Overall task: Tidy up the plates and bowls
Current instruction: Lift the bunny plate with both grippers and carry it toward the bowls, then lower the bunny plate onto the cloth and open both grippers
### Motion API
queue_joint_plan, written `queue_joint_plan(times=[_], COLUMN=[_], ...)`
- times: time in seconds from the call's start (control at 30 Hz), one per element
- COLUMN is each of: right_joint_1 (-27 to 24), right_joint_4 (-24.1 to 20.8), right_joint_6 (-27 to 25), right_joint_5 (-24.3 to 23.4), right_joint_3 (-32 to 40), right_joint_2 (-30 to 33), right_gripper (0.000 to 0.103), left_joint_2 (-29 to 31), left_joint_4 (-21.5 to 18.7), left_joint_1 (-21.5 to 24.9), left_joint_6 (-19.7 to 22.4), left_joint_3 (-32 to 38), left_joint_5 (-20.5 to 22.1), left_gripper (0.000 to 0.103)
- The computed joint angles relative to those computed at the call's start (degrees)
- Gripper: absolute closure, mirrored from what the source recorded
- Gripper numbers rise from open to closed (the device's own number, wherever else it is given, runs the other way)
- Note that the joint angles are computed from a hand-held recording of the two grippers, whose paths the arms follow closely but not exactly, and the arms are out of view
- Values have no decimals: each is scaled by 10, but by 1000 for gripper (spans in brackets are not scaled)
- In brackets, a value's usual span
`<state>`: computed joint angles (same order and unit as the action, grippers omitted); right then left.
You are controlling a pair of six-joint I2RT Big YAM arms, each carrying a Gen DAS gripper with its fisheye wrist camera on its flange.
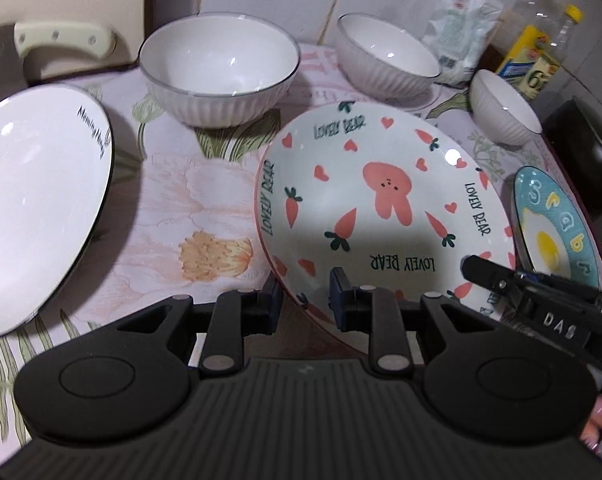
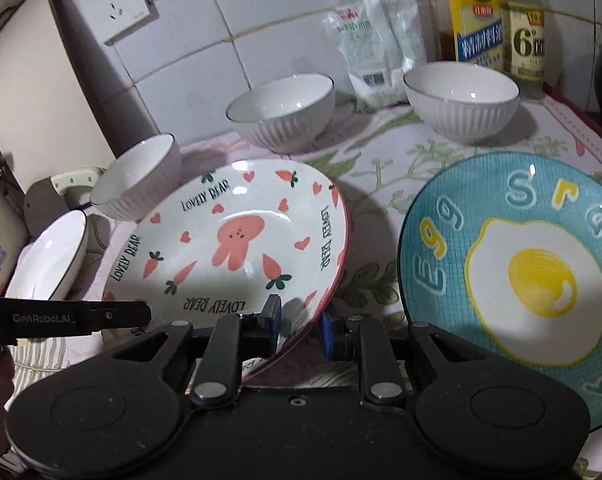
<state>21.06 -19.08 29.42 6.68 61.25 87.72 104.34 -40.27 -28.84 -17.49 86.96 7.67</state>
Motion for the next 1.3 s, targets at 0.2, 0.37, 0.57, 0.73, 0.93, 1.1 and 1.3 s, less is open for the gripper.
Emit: queue_joint_plan(times=[0.2,0.37,0.57,0.73,0.93,1.1,1.3], right_joint_1=[1,14,27,48,70,90,121], right_joint_4=[-53,-70,-101,-151,-224,-253,-281], right_joint_6=[25,16,27,8,4,-8,-45], right_joint_5=[3,14,35,73,105,99,102], right_joint_3=[29,34,30,40,65,83,120], right_joint_2=[13,14,-15,-44,-62,-82,-97], right_gripper=[71,51,47,38,36,35,34], left_joint_2=[35,46,7,-18,-69,-113,-163], left_joint_4=[-99,-139,-131,-197,-259,-294,-314], left_joint_1=[-4,-7,-12,-12,-6,-2,9], left_joint_6=[-18,-30,-18,20,47,80,119], left_joint_3=[76,105,70,76,73,65,49], left_joint_5=[-13,-27,-54,-76,-69,-77,-80], left_gripper=[80,77,72,64,63,62,59])
